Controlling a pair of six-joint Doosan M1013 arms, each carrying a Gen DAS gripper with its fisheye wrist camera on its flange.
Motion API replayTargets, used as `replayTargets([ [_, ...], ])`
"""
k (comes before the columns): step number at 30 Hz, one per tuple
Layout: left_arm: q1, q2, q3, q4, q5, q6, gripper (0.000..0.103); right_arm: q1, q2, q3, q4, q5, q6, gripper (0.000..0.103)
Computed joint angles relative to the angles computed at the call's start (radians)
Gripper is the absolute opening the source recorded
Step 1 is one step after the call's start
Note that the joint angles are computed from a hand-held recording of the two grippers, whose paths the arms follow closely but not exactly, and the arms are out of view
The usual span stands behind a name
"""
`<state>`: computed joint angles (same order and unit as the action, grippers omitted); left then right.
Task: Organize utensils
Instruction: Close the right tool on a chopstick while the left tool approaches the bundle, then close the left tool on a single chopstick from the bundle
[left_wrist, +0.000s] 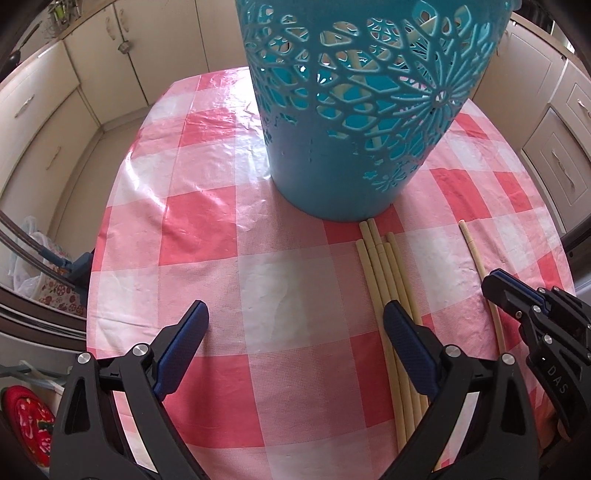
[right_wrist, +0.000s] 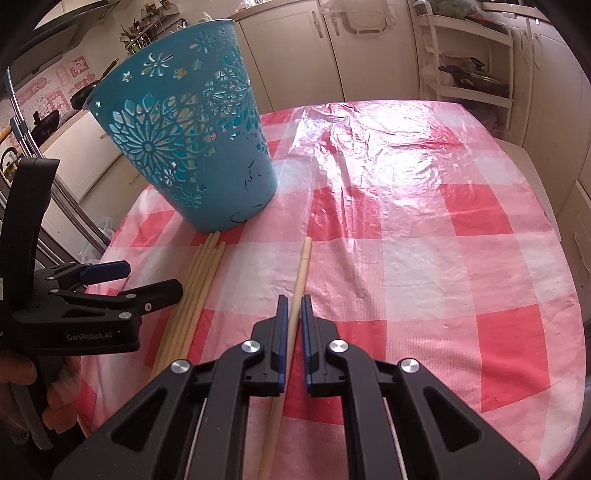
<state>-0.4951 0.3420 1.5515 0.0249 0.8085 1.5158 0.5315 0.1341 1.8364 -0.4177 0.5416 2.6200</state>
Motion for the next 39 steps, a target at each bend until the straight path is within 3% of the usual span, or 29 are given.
replayTargets([
  [8, -0.008, -0.001, 0.003, 0.007, -0.004, 0.030, 0.079, -0.002, 0.001, -0.002, -0.001, 0.002, 0.002, 0.008],
  [11, -0.009, -0.005, 0.008, 0.004, -0.018, 0.037, 0.069, -0.003, 0.001, -0.002, 0.000, 0.002, 0.000, 0.008],
  [14, -0.011, -0.010, 0.014, -0.008, -0.036, 0.062, 0.051, -0.003, 0.001, -0.002, 0.001, 0.000, 0.000, 0.008],
  [16, -0.011, -0.014, 0.018, -0.026, -0.044, 0.088, 0.029, -0.003, 0.001, -0.002, 0.002, -0.001, 0.000, 0.008],
  [18, -0.006, -0.015, 0.017, -0.054, -0.041, 0.111, 0.017, -0.003, 0.002, -0.003, 0.004, 0.000, -0.004, 0.009],
  [26, -0.011, -0.020, 0.026, -0.013, -0.047, 0.094, 0.015, -0.001, 0.004, -0.005, -0.007, 0.006, -0.006, 0.010],
  [30, -0.016, -0.024, 0.027, -0.030, -0.040, 0.124, 0.005, 0.002, 0.009, -0.011, -0.010, 0.007, -0.010, 0.013],
  [39, -0.022, -0.029, 0.036, -0.010, -0.047, 0.130, 0.005, 0.004, 0.016, -0.016, -0.023, 0.008, -0.009, 0.015],
])
